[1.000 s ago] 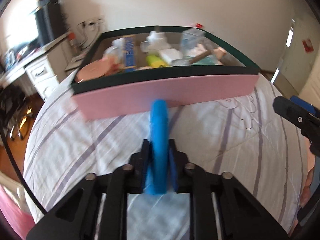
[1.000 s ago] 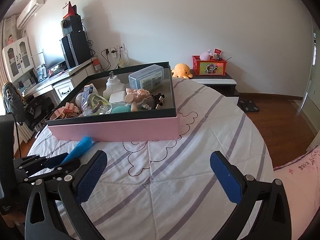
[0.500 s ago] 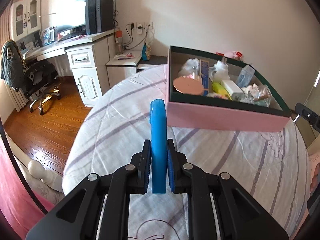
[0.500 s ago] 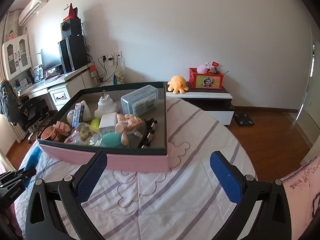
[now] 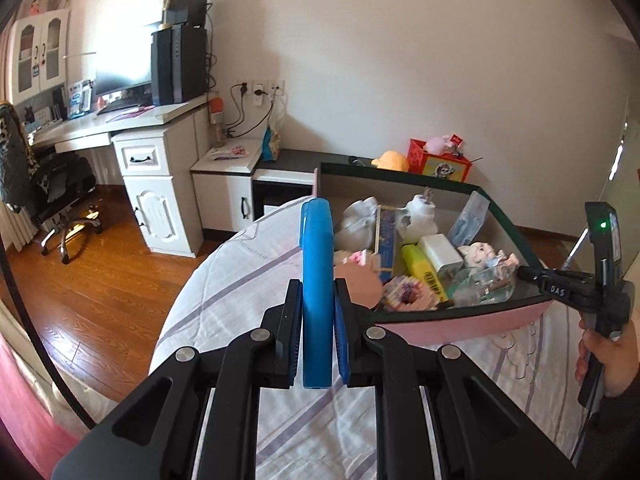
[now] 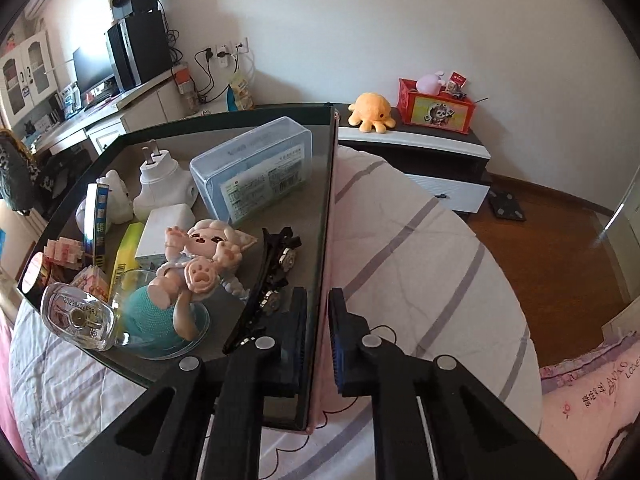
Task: Organize rigid objects
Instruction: 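Lift the highlighter with the left gripper over the pink box and release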
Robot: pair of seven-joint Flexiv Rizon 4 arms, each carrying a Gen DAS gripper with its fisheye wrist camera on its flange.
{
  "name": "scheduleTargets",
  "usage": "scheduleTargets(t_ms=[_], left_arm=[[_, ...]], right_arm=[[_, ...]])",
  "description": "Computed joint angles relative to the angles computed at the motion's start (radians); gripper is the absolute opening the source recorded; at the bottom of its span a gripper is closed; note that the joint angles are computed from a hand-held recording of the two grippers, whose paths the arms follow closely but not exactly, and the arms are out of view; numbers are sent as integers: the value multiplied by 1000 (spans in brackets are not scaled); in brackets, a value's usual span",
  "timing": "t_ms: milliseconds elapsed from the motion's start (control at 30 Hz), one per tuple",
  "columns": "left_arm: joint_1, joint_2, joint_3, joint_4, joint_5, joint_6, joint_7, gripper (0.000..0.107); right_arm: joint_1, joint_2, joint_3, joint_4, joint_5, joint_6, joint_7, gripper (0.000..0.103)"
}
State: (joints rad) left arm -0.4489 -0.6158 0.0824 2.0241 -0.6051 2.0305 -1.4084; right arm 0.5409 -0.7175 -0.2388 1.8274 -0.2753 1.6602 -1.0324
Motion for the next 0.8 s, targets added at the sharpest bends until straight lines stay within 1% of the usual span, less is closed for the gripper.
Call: scheduleTargets(t_ms=[33, 100, 167, 233, 267, 333, 433, 500, 533, 600, 667, 700, 733, 767, 800], left_arm=[[9, -6, -9, -27, 12, -23, 11, 14], [-5, -23, -3, -78, 23, -54, 31, 14], [-3, -44, -10, -142, 49, -103, 48, 14], [-8, -74, -7, -218, 72, -176, 56, 14], [-18, -90, 5, -251, 78, -207, 52, 14], [-67, -132, 72, -329, 81, -284, 43, 14], [-84, -178, 109, -409, 106, -360, 13, 14], [-122, -209, 171, -453, 122, -405, -24, 14], [-130, -221, 187, -467, 133, -415, -39, 14], [-129, -236, 193, -494, 156, -442, -58, 15], [-146, -248, 227, -505, 177, -450, -96, 16], [-145, -248, 229, -507, 188, -453, -108, 18], [-144, -246, 231, -506, 197, -455, -122, 27], [-153, -246, 247, -506, 206, -454, -143, 49], [-169, -249, 273, -506, 218, -450, -167, 63]], right_arm=[[3, 0, -4, 2, 1, 4, 0, 10], [-2, 1, 2, 3, 0, 4, -5, 10], [-5, 3, 5, 3, 0, 1, -8, 10], [-6, 1, 6, -1, 1, -2, -8, 10], [-6, 2, 7, 0, 0, -4, -8, 10], [-6, 3, 7, 0, 0, -4, -8, 10], [-7, 3, 7, 0, -1, -3, -7, 10], [-10, 3, 11, -3, -2, -5, -7, 10], [-11, 3, 12, -3, -2, -6, -7, 10], [-11, 2, 12, -6, -2, -6, -5, 11], [-8, 2, 10, -6, -1, -6, -2, 11], [-7, 2, 9, -6, -1, -5, -1, 11], [-9, 2, 12, -7, 0, -5, 0, 11], [-8, 3, 11, -6, 1, -4, 2, 11], [-6, 5, 9, -4, 2, -3, 4, 11]])
